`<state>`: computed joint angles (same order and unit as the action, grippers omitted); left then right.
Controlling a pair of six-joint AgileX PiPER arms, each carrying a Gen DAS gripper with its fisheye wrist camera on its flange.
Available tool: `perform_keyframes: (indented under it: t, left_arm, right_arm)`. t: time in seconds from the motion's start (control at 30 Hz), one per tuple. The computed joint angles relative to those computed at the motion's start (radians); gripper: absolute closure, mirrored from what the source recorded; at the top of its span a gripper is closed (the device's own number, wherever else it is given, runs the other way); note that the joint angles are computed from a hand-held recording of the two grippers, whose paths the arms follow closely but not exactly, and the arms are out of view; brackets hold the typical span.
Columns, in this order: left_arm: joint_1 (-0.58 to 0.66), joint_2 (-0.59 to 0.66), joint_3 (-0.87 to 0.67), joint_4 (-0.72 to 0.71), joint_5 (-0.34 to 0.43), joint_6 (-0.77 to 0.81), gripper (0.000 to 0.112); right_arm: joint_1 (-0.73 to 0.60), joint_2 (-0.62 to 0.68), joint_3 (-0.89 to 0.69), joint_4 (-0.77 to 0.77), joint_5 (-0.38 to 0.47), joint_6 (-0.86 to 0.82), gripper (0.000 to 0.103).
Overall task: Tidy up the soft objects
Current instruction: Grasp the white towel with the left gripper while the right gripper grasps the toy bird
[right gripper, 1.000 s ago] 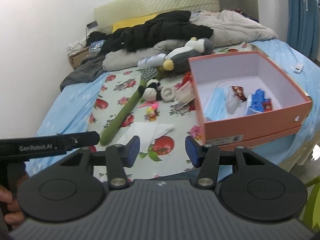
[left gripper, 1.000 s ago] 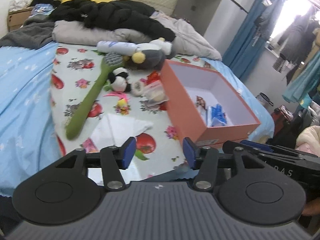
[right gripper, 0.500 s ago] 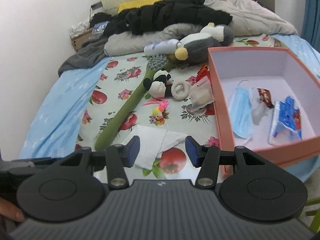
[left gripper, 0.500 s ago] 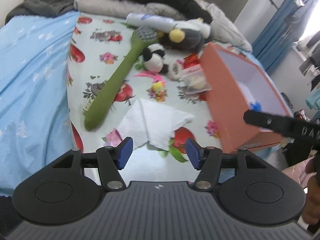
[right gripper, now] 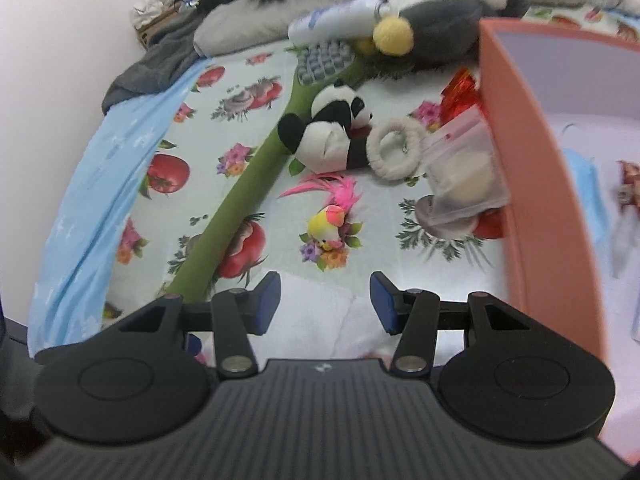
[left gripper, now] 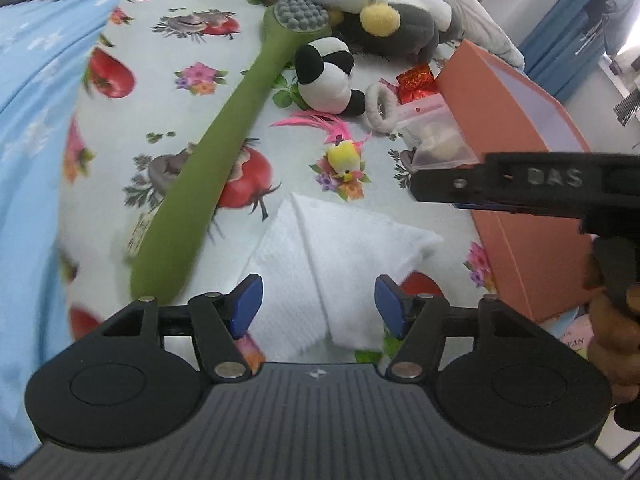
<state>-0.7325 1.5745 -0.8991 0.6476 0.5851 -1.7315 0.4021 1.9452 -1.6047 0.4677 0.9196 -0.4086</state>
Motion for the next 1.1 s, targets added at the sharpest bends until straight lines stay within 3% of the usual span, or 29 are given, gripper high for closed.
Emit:
perform_keyframes:
  t: [0.1,0.3,0.43,0.53,0.6,0.67,0.93,1.1]
  left_arm:
    - [0.056,0.039,-0.003,-0.041,-0.068,0.083,0.041]
    - [0.094,0.112,-0.034,-0.017,-0.092,0.163,0.036]
    - [0.104,0.148,-0.076,-0.019,-0.062,0.221,0.036]
    - [0.094,0.168,-0.102,-0.016,-0.033,0.228,0.038]
    - [0.078,0.188,-0.128,-0.006,0.008,0.237,0.044]
    - [0.057,0.203,-0.151,0.005,0.051,0.239,0.053]
    - [0.046,0.205,-0.161,-0.015,0.032,0.233,0.102]
    - [0.036,0.175,-0.141,-0.018,0.008,0.160,0.103]
  right_arm:
    - [0.010,0.094,-0.097,-0.011,0.024,0.037,0.051]
    - [0.024,0.240,-0.260,-0.002,0.064,0.059,0.051]
    - [0.038,0.320,-0.357,0.007,0.085,0.047,0.054]
    - [0.044,0.360,-0.402,0.002,0.099,0.046,0.063]
    - [0.049,0.374,-0.413,-0.001,0.099,0.034,0.072]
    - [0.051,0.373,-0.406,0.005,0.086,0.014,0.072]
    - [0.049,0.310,-0.326,-0.018,0.037,-0.018,0.072]
    - [0.034,0.244,-0.257,-0.031,0.004,-0.029,0.072]
